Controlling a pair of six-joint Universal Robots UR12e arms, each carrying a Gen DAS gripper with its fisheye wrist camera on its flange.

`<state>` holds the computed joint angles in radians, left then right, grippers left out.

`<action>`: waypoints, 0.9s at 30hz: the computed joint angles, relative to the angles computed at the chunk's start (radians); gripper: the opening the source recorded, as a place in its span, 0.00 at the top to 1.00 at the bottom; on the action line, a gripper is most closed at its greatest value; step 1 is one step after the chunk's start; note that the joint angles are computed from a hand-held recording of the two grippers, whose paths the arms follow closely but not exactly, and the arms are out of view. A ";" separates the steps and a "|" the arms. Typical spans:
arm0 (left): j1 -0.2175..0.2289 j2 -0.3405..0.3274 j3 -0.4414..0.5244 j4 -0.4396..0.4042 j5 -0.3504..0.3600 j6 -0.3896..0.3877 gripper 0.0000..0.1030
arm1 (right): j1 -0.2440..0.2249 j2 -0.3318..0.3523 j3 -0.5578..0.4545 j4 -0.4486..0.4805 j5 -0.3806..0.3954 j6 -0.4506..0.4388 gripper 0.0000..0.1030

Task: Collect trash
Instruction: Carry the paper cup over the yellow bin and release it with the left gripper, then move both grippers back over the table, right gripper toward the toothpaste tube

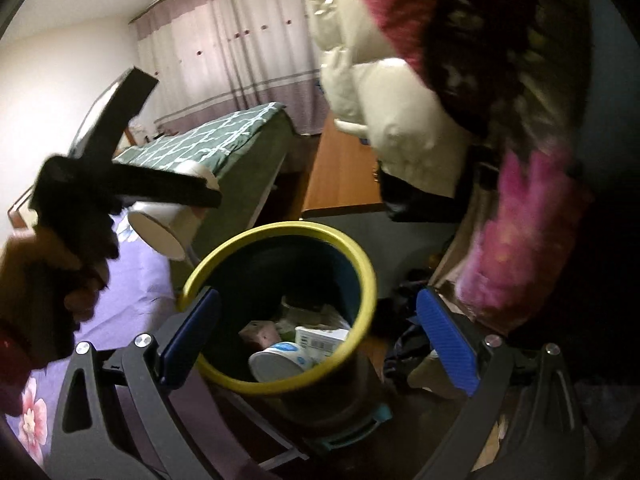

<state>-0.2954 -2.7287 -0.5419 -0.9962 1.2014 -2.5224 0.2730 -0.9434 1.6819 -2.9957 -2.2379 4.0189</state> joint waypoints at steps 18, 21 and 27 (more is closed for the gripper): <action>0.081 0.133 -0.270 0.411 -0.109 -0.138 0.07 | -0.002 0.005 -0.008 -0.001 0.000 0.006 0.09; 0.120 0.153 -0.313 0.519 -0.109 -0.188 0.06 | 0.001 0.021 -0.037 -0.015 0.028 -0.038 0.09; 0.215 0.198 -0.436 0.783 -0.038 -0.340 0.05 | 0.005 0.069 -0.137 -0.060 0.115 -0.169 0.09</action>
<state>-0.0802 -2.5307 -0.9780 -0.2132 1.1635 -2.8629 0.2783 -0.8745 1.5445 -3.0559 -2.1226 3.8502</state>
